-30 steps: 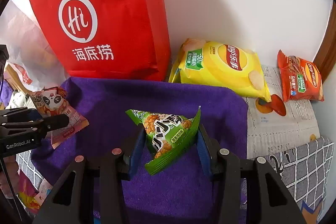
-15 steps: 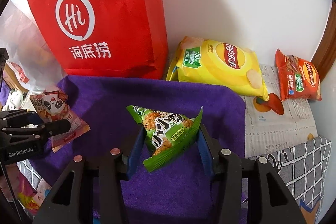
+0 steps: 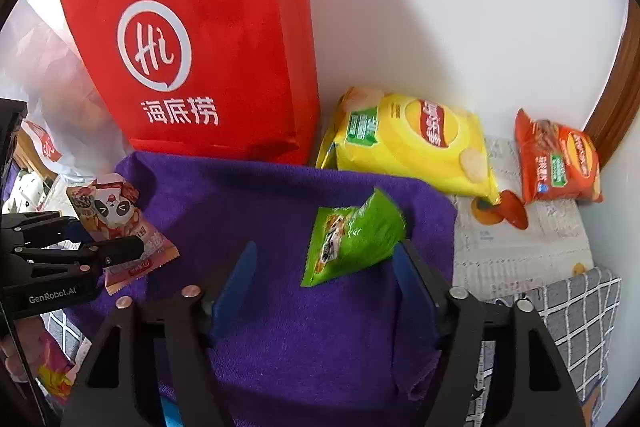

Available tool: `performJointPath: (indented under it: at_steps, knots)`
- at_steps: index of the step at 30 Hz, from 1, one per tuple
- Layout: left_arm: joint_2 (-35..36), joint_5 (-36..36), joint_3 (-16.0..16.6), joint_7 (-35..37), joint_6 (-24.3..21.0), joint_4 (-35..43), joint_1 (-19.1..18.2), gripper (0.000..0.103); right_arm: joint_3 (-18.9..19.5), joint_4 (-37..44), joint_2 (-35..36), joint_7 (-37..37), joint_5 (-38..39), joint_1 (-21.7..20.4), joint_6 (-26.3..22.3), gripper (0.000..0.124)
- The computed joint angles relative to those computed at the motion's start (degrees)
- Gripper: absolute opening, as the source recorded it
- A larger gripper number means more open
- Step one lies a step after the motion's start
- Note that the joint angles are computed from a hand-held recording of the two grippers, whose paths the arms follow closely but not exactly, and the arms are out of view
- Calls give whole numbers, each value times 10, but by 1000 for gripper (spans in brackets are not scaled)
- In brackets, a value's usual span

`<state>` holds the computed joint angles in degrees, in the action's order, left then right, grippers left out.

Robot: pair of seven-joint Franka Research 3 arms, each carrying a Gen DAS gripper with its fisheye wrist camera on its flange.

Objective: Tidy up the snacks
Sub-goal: 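Open the left tool to drop the panda-print bag onto the purple towel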

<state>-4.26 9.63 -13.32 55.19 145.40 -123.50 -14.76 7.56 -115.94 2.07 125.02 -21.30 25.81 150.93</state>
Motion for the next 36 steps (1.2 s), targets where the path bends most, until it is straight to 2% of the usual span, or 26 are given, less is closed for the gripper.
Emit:
performJointPath:
  at_steps: [1, 3, 6, 9, 14, 19, 22, 26, 29, 32, 36]
  knots:
    - [-3, -4, 0, 2, 3, -2, -1, 47, 0, -1, -3, 8, -9, 1, 1, 76]
    - [-9, -16, 2, 12, 13, -7, -1, 60, 0, -3, -6, 14, -14, 0, 5, 77]
    - [-25, -46, 7, 29, 38, -22, -4, 69, 2, -1, -9, 17, -6, -1, 5, 85]
    - [-37, -76, 12, 49, 42, -28, -8, 70, 4, -1, -14, 47, -29, -1, 3, 85]
    - [-63, -48, 6, 27, 42, -39, -4, 70, 14, 12, -28, 115, -101, 1, -48, 86]
    - [-91, -14, 0, -3, 68, -57, -1, 70, 25, -27, -71, 142, -147, -9, -34, 86]
    - [-105, 7, -3, -19, 88, -66, 0, 70, 33, -59, -105, 116, -131, -19, -34, 86]
    - [-123, 34, -10, -37, 91, -70, 0, 70, 44, -127, -171, 127, -111, -49, -10, 86]
    - [-133, 32, -8, -34, 86, -71, -10, 70, 28, -187, -226, 99, -46, -56, 11, 86]
    - [-141, 42, -14, -46, 71, -65, -10, 70, 26, -233, -269, 84, -1, -70, -3, 86]
    - [-149, 36, -14, -46, 66, -65, -21, 70, 37, -286, -315, 60, 44, -83, -13, 74]
